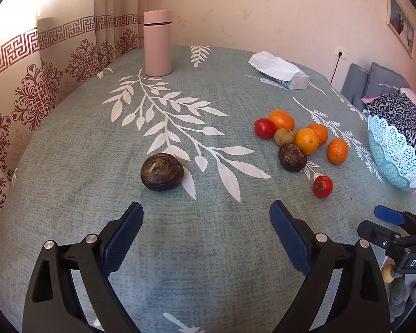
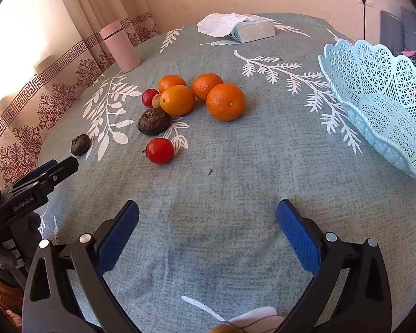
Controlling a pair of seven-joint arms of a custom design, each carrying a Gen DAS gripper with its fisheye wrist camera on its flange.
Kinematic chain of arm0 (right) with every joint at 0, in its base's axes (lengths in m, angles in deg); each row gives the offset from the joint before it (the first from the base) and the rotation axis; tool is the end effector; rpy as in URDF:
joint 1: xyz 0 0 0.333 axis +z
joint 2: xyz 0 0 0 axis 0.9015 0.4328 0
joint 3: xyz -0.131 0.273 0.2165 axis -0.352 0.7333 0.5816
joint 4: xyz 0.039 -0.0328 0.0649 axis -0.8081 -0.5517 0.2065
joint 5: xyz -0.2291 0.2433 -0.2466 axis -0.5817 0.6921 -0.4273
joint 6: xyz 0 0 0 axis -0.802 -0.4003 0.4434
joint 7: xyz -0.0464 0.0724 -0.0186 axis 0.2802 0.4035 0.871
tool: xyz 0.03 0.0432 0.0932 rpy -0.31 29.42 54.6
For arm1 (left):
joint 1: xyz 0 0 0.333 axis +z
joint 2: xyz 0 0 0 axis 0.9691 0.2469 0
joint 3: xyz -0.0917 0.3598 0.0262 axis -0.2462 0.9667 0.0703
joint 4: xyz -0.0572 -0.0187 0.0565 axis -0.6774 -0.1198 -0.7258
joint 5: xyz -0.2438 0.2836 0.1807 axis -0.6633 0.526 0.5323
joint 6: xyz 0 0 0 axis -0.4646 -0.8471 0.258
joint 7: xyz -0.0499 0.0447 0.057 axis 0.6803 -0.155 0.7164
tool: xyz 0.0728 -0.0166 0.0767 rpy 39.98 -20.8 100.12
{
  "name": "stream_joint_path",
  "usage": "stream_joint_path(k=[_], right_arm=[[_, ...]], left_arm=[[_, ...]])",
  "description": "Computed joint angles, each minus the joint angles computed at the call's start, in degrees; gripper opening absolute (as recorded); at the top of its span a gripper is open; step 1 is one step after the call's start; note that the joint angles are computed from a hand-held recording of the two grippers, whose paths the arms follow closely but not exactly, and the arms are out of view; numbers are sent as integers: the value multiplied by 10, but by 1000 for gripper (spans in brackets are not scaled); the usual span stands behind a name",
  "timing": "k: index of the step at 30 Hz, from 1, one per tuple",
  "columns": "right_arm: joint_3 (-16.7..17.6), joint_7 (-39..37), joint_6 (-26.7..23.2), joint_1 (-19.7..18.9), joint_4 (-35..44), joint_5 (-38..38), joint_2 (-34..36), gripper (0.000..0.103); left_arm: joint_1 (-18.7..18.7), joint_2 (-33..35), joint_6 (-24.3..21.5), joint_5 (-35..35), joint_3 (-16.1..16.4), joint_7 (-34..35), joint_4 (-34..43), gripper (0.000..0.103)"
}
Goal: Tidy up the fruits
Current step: 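Grasp the dark brown fruit with left tool while right tool grasps red tomato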
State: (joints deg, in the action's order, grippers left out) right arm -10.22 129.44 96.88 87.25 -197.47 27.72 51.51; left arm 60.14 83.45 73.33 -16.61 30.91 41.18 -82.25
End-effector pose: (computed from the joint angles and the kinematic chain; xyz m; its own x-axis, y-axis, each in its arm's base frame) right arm 0.5051 0.2057 0.4562 0.2863 -0.9190 -0.2710 -0.7849 -0.0628 -0.6164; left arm 0.4696 -0.3221 0.4817 0.0703 -0.9949 0.0730 -0.6812 -0.1013 -0.7251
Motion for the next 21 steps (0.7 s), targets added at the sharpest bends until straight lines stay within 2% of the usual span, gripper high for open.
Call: stream_joint_path(k=[3, 7, 9, 14, 15, 16, 19, 21], right_arm=[[2, 17, 4, -2, -2, -19, 0, 101], [2, 28, 7, -2, -4, -29, 0, 101], [3, 48, 12, -4, -7, -51, -1, 100], [6, 119, 24, -12, -15, -124, -2, 100], [7, 138, 28, -14, -18, -143, -3, 100], [9, 169, 32, -20, -21, -171, -4, 100], [15, 267, 37, -39, -28, -259, -9, 100], [-1, 252, 35, -21, -23, -218, -10, 100]], left_arm=[[11, -10, 6, -8, 8, -10, -10, 84], [26, -6, 26, -46, 17, 11, -14, 76], [30, 0, 21, -54, 17, 22, -8, 73], [31, 22, 16, -71, 23, 50, 13, 66], [30, 28, 18, -83, 25, 63, 16, 60], [29, 32, 20, -98, 27, 75, 18, 54], [26, 39, 22, -119, 33, 89, 20, 48], [24, 36, 28, -107, 36, 79, 16, 45]])
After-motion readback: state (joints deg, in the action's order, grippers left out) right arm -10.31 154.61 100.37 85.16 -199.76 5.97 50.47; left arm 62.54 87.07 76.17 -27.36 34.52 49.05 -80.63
